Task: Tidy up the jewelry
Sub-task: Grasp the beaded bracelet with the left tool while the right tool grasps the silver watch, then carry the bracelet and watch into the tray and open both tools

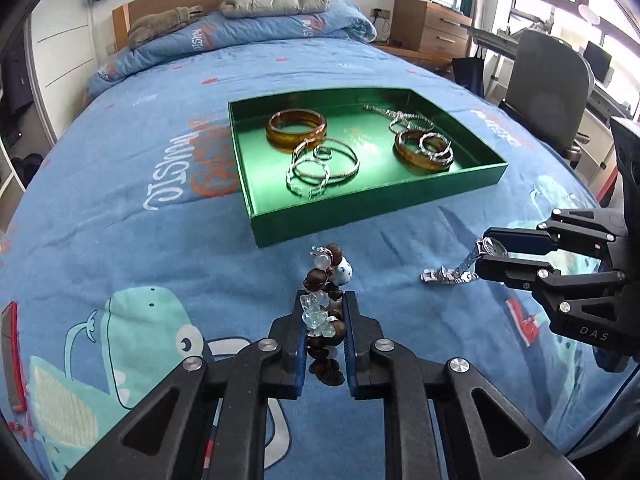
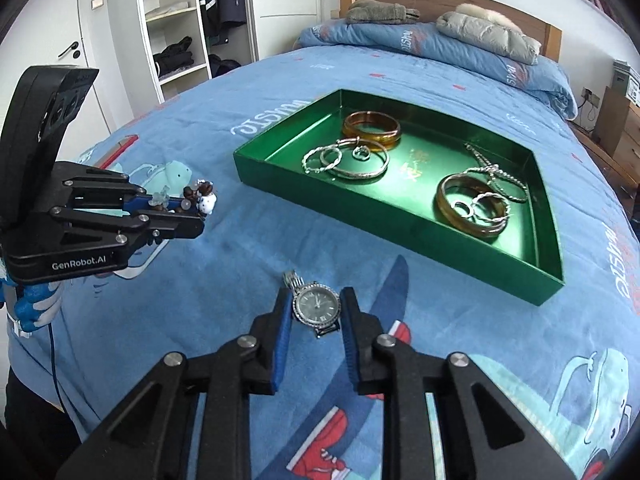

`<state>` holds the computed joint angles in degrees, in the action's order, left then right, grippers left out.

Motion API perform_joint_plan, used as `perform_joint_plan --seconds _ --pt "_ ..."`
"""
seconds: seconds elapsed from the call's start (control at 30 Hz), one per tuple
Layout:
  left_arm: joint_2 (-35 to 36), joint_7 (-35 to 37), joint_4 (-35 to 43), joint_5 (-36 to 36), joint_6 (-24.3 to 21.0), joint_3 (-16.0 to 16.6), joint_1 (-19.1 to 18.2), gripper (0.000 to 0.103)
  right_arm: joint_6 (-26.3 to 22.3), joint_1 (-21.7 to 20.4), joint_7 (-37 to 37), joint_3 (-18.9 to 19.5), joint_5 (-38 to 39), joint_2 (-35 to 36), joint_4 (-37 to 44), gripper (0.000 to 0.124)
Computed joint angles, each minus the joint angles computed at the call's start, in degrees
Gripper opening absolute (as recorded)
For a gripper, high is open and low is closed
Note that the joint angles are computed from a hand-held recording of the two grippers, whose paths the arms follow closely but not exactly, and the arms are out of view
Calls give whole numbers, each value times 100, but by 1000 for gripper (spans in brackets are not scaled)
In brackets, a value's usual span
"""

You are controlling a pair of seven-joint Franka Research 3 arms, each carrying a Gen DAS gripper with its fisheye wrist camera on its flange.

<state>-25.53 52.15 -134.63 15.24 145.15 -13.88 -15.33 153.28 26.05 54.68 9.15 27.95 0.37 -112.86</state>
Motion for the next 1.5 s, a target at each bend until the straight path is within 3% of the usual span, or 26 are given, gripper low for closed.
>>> perform_joint_plan --seconds 0.23,0.47,0.63,0.8,0.97,1.07,1.23,1.3,1.37,1.43,1.5 --pt "399 119 761 116 129 -17 72 15 390 -76 6 -100 134 -262 71 22" --pt "1750 214 2219 329 -100 -33 222 15 417 -240 911 -224 -681 740 1461 22" --pt "2995 424 3574 250 -403 64 210 15 -141 -251 1727 -415 -1307 1951 3071 22" --pt "4068 673 4786 169 -876 143 104 15 -1009 -246 2173 -534 -1706 3179 4760 22" --pt "4508 734 5164 227 -1082 241 -26 15 -1846 -201 2373 -626 -1977 4019 5934 22" --pt "4577 723 5166 184 -1182 258 -40 15 -2094 -175 2419 -669 -2102 4172 6109 22" --pt "4595 583 5201 180 -1237 302 -56 17 -1980 -216 2472 -640 -2078 4094 5894 23" --pt "4574 517 5182 179 -1195 305 -55 24 -1947 -235 2429 -614 -2058 4034 5804 23" --pt "4484 402 5061 253 -1055 326 -67 41 -1851 -238 2451 -624 -2053 3902 5615 24" --pt "4344 247 4898 386 -936 352 -94 51 -1673 -289 2423 -571 -1964 3700 5331 26" --pt "4229 149 4808 485 -902 352 -105 54 -1445 -295 2416 -579 -1958 3413 4939 30"
